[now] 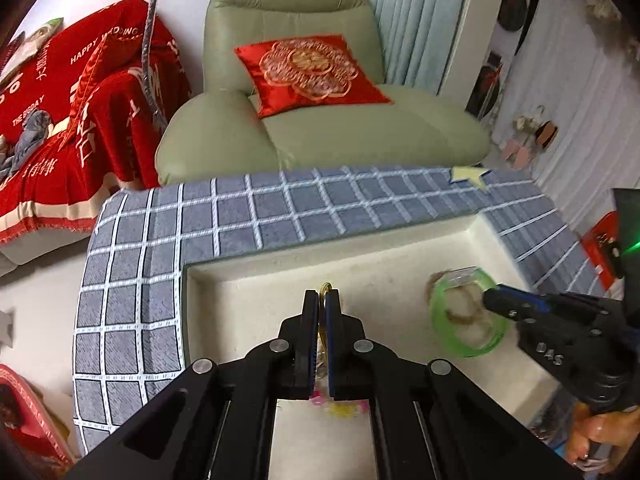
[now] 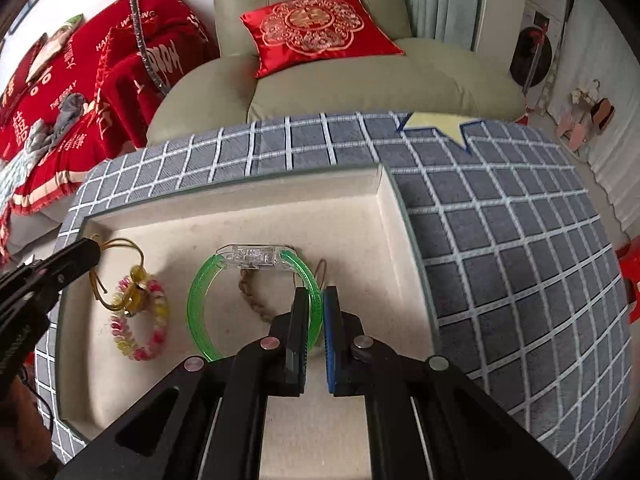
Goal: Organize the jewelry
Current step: 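Carry the hair tie and bangle into the tray and open both tools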
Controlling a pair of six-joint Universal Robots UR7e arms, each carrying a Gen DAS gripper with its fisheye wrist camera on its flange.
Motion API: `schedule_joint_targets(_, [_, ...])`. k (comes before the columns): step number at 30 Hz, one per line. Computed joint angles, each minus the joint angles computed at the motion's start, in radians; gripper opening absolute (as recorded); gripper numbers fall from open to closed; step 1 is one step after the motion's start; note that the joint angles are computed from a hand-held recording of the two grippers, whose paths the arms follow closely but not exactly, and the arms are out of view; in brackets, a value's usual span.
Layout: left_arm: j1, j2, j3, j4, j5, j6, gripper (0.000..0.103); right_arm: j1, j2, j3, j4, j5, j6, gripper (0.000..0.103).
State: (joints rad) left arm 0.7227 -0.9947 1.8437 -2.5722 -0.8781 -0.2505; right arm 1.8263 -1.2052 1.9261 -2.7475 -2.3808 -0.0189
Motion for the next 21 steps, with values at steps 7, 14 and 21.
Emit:
schedule_joint_targets(7, [0.000,0.024,0.013,0.028,0.073,0.005,0.019,-0.004,0.013,0.005,-0.023,0.009,-0.035,0.010])
schedule_joint_targets(14, [-0.018,0.033,0.021,0.035,0.116,0.015,0.019,-0.004,0.003,0.010,-0.013,0.040,-0.023,0.043])
schedule_joint_targets(21, [-0.032,0.019,0.041,0.038,0.134,-0.015,0.019,0.012,-0.031,0.036,-0.068,0.071,-0.026,0.060])
